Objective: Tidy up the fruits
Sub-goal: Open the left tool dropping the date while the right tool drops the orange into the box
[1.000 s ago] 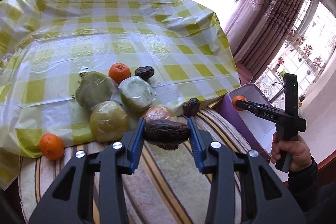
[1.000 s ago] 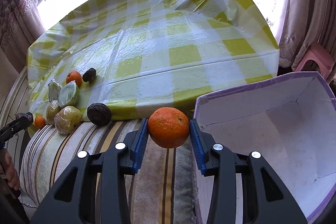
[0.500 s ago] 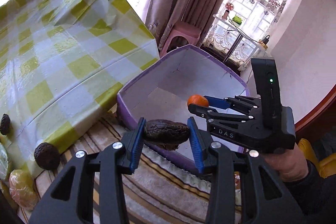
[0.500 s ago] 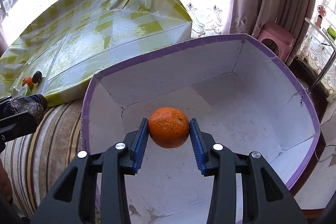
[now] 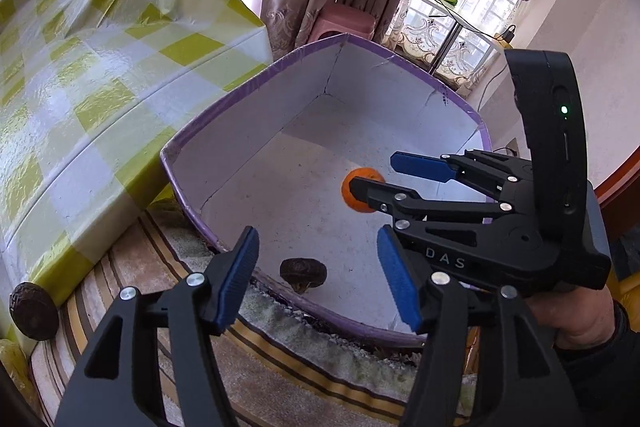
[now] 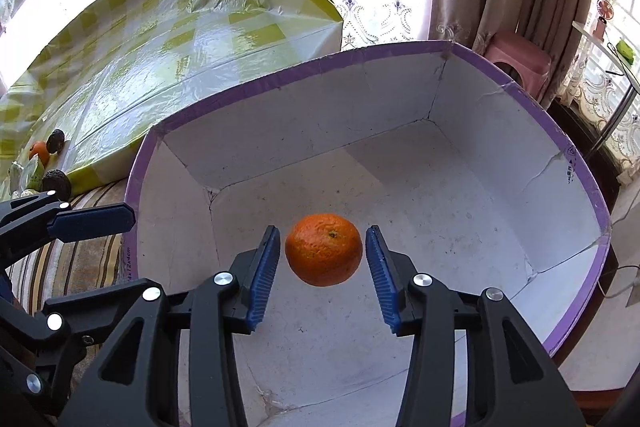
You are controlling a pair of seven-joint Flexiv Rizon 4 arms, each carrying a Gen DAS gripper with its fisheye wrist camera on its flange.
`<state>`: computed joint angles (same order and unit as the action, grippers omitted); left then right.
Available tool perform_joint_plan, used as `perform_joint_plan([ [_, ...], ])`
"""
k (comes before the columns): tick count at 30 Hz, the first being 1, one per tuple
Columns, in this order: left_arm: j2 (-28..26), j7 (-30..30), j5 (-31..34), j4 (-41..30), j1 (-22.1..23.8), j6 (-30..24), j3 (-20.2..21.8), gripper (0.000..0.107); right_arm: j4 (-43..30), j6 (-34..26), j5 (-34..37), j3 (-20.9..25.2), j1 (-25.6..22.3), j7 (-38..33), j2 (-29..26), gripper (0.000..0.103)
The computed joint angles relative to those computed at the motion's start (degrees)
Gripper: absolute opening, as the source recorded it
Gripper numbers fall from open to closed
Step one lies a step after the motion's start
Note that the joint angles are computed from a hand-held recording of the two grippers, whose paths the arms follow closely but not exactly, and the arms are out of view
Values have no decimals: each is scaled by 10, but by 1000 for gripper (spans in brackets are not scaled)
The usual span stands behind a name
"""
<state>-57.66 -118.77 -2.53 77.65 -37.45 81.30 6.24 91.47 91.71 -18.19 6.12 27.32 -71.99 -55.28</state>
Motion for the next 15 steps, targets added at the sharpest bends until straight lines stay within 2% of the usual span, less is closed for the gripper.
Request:
perform_joint_plan([
  [2, 4, -11, 0, 8, -5, 7, 7, 62, 10, 18, 3, -28, 20, 7, 5, 67],
  [4, 10, -28, 0, 18, -16, 17, 23, 67, 21, 38, 13, -76, 55, 25, 11, 77],
  [5, 13, -41, 2, 22, -28, 19, 39, 70, 26, 46, 20, -104, 76, 36, 13, 87],
  [7, 21, -65, 7, 36, -46, 30, 66, 81, 34, 67, 26, -126, 91, 41, 16, 88],
  [9, 30, -90, 11, 53, -66, 43, 92, 84, 41, 89, 41, -161, 119, 49, 17, 89],
  [11, 38, -122, 16, 67, -101, 39, 138, 87, 52, 109, 70, -225, 176, 58, 15, 89],
  [13, 43, -170, 29, 81, -150, 30, 202, 93, 61, 128, 103, -286, 230, 58, 5, 90],
  [15, 47, -221, 47, 96, -199, 11, 264, 94, 73, 149, 157, -355, 296, 61, -11, 92],
])
